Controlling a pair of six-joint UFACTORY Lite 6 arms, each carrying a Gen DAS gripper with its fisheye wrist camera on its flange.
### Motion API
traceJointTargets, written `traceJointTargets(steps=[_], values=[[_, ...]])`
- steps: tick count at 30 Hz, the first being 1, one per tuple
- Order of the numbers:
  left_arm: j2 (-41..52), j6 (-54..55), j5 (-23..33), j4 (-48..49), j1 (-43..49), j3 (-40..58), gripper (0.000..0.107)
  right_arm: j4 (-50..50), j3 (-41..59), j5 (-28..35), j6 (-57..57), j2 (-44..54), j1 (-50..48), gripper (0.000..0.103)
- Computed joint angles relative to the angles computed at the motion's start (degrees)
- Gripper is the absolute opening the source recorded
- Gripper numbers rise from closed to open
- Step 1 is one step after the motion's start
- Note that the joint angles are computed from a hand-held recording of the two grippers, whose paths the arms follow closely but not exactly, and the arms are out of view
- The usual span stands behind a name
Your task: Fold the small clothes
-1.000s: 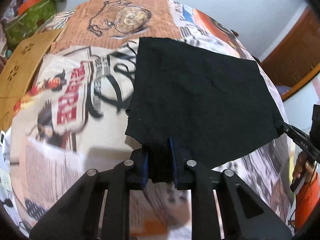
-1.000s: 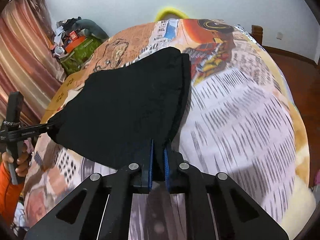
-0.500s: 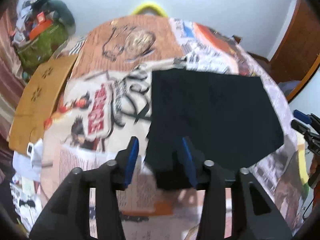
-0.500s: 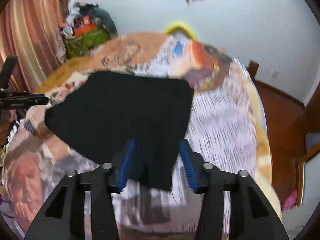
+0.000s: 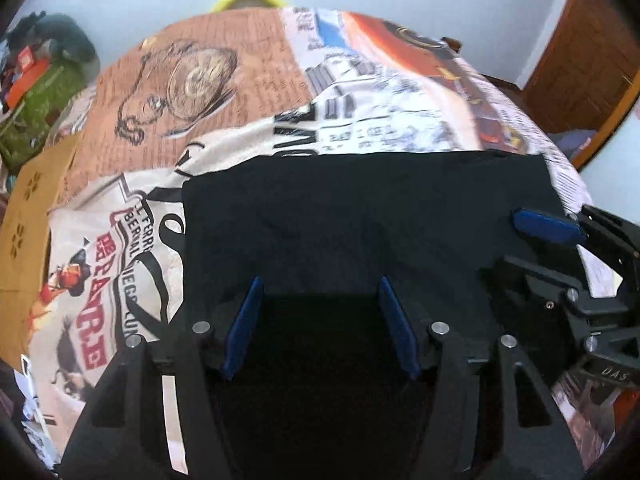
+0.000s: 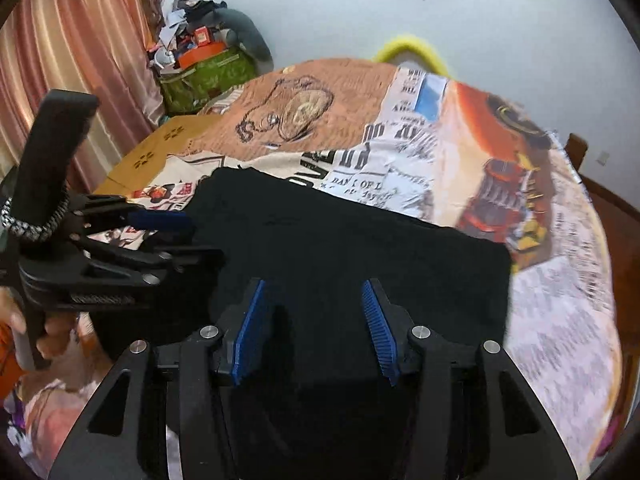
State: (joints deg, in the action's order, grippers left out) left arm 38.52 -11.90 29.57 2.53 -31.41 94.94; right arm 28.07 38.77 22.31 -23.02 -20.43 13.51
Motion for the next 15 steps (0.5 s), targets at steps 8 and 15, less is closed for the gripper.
traceJointTargets(steps=[8,15], values=[[-2.03,-5.4,-2.11,3.96,6.5,-3.97,0.063,6.3,-3.92,0.85,-7.82,-2.37,-7.68,0.046],[-13.21,-3.48,-4.1,3.65,13.3,-17.72,0.063,2.44,-8.72,11.96,-8.42,-14.65,-21.12,0.046]])
